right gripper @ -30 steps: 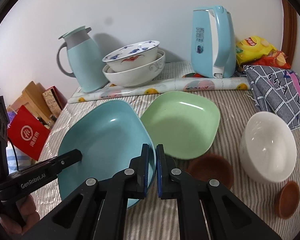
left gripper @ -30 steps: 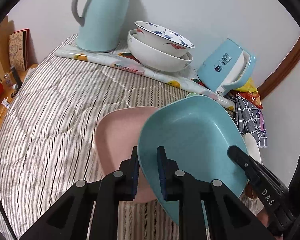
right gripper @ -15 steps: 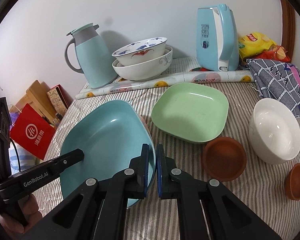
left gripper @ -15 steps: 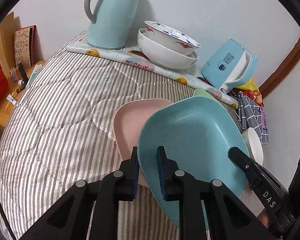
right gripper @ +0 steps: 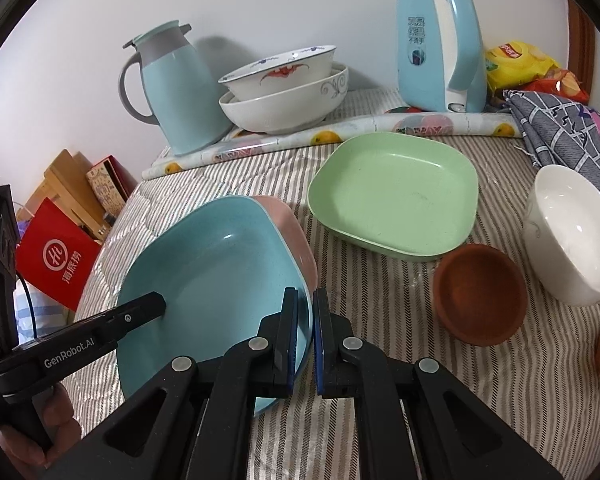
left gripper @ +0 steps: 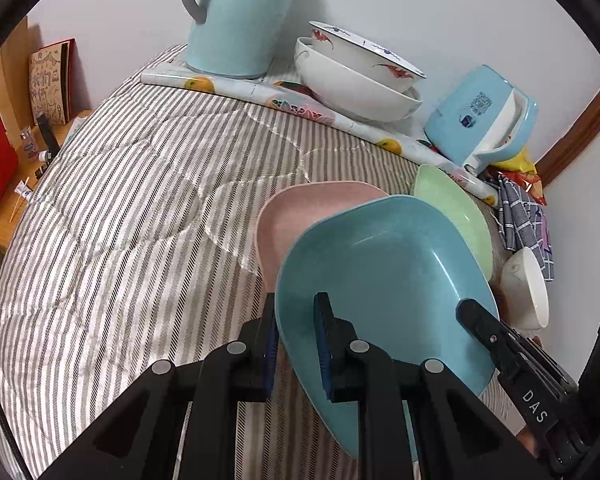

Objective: Organize plates and bowls
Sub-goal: 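Close both grippers on the blue plate rim and lift it off the pink plate, then lower the blue plate onto the cloth and open both grippers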

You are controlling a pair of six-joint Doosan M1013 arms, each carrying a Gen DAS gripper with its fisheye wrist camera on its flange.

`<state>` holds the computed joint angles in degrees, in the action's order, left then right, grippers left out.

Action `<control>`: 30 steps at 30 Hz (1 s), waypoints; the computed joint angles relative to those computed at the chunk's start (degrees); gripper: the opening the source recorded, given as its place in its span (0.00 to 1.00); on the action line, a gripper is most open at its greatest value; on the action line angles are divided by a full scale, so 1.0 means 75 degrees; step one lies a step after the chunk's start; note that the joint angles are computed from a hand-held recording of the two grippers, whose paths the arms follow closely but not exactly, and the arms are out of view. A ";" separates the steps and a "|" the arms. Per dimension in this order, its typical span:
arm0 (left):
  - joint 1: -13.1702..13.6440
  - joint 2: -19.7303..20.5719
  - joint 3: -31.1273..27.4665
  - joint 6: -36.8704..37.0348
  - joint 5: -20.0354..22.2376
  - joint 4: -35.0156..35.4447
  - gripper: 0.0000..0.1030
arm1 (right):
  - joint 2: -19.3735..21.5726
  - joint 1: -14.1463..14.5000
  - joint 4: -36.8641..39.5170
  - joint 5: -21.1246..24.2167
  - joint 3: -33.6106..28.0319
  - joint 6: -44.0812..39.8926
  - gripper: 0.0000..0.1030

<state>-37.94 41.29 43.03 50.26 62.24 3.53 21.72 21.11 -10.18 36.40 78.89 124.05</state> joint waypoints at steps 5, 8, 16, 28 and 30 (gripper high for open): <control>0.0053 0.0123 -0.0193 0.0017 0.0121 0.0048 0.16 | 0.0159 0.0018 -0.0006 0.0082 -0.0178 -0.0084 0.07; 0.0087 0.0221 -0.0333 0.0066 0.0169 0.0033 0.16 | 0.0275 0.0038 -0.0170 0.0166 -0.0323 -0.0004 0.07; 0.0151 0.0457 -0.0675 0.0207 0.0259 0.0045 0.16 | 0.0507 0.0072 -0.0544 0.0406 -0.0633 0.0040 0.08; 0.0185 0.0590 -0.0840 0.0327 0.0151 0.0109 0.17 | 0.0641 0.0126 -0.0673 0.0441 -0.0684 -0.0223 0.15; 0.0188 0.0612 -0.0875 0.0350 0.0190 0.0058 0.20 | 0.0646 0.0122 -0.0632 0.0436 -0.0687 -0.0266 0.17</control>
<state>-36.54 45.88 36.47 52.88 63.66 3.97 26.56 22.03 -14.92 39.67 73.74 122.06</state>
